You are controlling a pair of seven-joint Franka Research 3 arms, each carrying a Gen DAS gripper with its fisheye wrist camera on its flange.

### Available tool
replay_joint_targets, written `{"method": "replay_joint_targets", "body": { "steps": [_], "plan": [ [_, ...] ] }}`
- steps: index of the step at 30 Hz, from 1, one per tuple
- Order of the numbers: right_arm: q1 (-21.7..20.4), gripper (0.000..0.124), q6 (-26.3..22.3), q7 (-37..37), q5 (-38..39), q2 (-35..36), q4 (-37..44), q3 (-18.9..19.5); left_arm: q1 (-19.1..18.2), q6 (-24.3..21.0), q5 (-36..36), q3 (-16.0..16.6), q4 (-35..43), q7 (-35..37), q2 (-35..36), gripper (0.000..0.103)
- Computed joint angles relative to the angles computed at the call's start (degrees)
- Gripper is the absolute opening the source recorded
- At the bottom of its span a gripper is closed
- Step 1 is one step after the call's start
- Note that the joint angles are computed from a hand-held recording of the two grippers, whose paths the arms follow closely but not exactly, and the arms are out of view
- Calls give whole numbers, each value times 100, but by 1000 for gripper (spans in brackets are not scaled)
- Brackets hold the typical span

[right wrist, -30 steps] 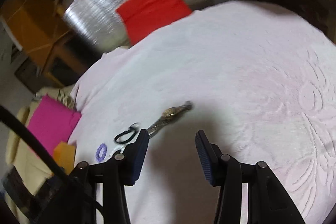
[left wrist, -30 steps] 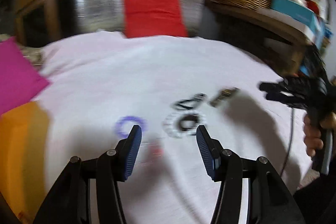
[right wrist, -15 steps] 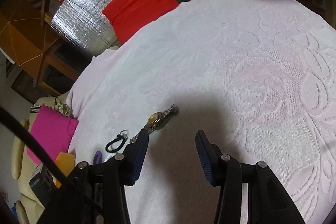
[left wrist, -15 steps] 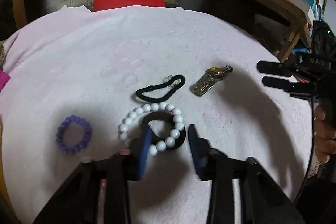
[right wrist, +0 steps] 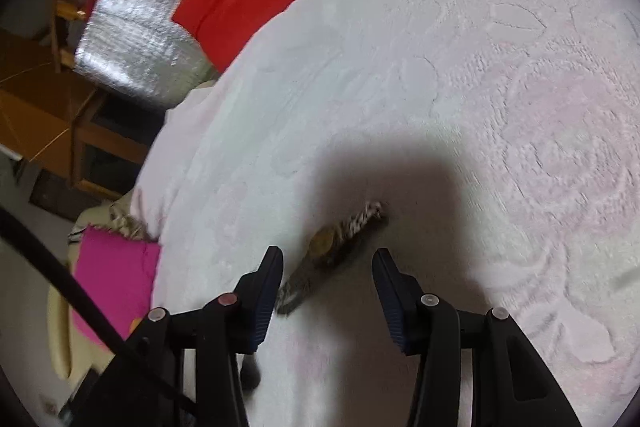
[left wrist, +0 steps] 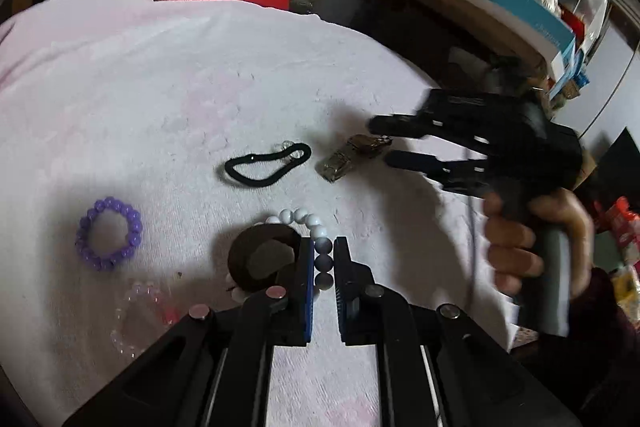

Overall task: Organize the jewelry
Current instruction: 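Grasp the gold wristwatch with the right tool while the left tool reaches the black ring, then close the left tool on the black rubber ring and lift it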

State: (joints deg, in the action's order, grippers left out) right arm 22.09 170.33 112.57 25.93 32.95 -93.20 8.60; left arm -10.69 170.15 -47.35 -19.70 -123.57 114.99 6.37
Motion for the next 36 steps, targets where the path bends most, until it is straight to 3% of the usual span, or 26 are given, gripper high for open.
{"method": "replay_joint_targets", "body": {
  "steps": [2,6,7,8,9,10,15,20,22,26,28,29,32,36],
  "plan": [
    [369,51,105,493,-194,144,159,-437,97,-131,-482,-70,-37,403,-77,9],
    [677,48,207,1085,-528,352,409,-851,140,-668,-1795,54,-10,1481,-213,9],
    [790,45,275,1275,-616,414,448,-1005,97,-715,-1927,129,-31,1523,-235,9],
    [930,36,277,1474,-736,461,486,-1202,66,-802,-2060,197,-37,1599,-247,9],
    [1112,16,202,1713,-896,502,539,-1464,35,-877,-2117,258,-40,1642,-256,9],
    [1279,12,74,1959,-1091,557,614,-1720,-5,-896,-2120,302,-65,1642,-288,9],
    [1566,12,190,2358,-1777,531,567,-2138,-114,-896,-2315,452,-107,1919,-388,9],
    [1844,12,784,2510,-2186,226,142,-2426,-196,-525,-1534,541,-236,1307,-455,10],
    [2107,12,1093,2507,-2189,117,-63,-2701,-201,-502,-1056,576,-291,867,-461,23],
    [2384,12,1409,2248,-1997,-76,-386,-2927,-234,-303,-554,552,-405,571,-504,30],
    [2377,12,1447,2070,-1894,-129,-464,-2896,-287,-130,44,545,-425,168,-437,50],
    [2454,12,1445,2018,-1833,-136,-504,-2977,-312,-22,481,551,-421,-189,-367,54],
    [2418,12,1359,1802,-1633,-175,-547,-2903,-356,67,2109,686,-314,-1676,-109,55],
    [2276,12,1316,1562,-1447,-241,-639,-2718,-106,17,2291,486,-85,-2028,171,55]
  ]
}}
